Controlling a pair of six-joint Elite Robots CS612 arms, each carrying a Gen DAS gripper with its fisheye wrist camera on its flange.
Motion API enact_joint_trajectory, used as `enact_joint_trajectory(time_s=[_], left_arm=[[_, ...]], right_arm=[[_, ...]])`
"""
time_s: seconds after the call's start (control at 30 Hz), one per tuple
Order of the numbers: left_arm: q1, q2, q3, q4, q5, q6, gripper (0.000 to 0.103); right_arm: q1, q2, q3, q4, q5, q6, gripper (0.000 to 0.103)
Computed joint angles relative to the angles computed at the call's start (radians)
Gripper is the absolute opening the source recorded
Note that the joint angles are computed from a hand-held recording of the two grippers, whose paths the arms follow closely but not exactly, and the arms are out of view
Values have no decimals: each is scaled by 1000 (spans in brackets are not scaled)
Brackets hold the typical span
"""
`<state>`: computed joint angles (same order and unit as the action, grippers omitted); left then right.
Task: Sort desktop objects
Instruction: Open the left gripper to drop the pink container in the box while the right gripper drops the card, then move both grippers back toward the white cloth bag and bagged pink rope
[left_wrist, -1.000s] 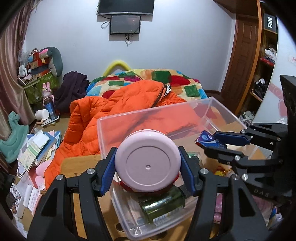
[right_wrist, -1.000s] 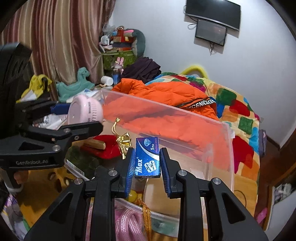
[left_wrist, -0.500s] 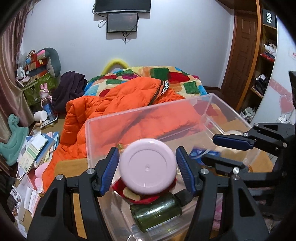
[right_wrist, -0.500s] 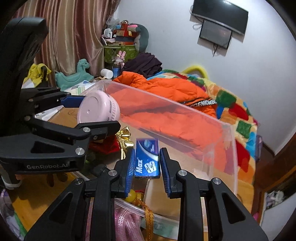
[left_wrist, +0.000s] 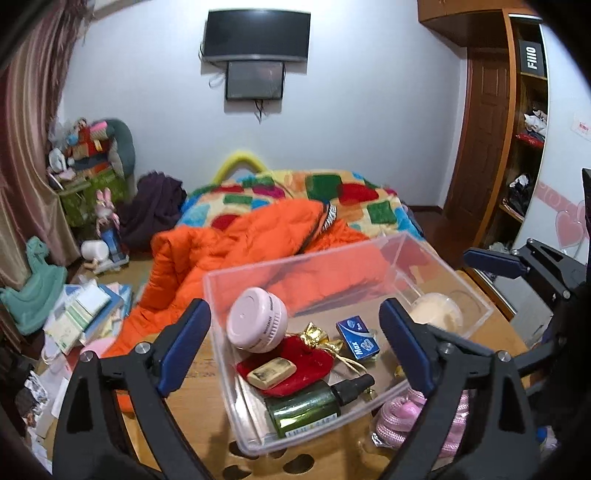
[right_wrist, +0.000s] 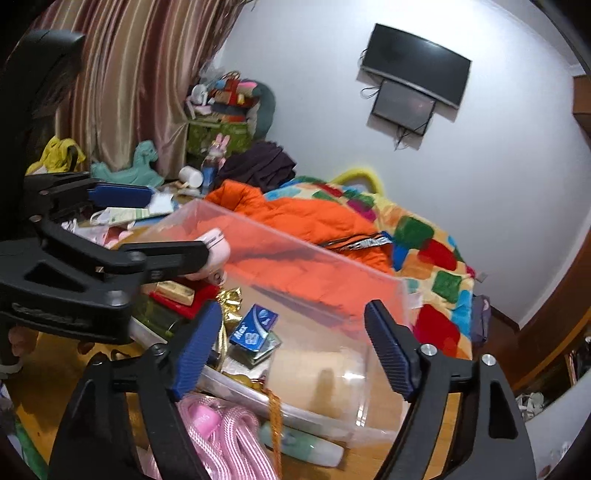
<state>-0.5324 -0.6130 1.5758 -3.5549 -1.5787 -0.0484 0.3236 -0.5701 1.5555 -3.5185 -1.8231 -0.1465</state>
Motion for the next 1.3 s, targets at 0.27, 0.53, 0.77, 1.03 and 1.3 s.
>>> enact_joint_trajectory(time_s=[0.27,0.53,0.77,1.03,1.3], left_arm=[[-13,-37,87,-107,27,32,98],[-28,-55,151,-147,11,31,98],[-40,-59,183,-139,-6,21,98],[-59,-65,232,-119,-46,0,98],[-69,-63,257,-97,-83,-56,98]], right_arm=[[-9,-60,106,-71,-54,103,87],[-5,-93,192,-170,-92,118,93],[-1,-94,234,-188,-93,131,93],[-13,-91,265,-174,-73,163,93],[-21,-94,293,-172,-38,187,93]])
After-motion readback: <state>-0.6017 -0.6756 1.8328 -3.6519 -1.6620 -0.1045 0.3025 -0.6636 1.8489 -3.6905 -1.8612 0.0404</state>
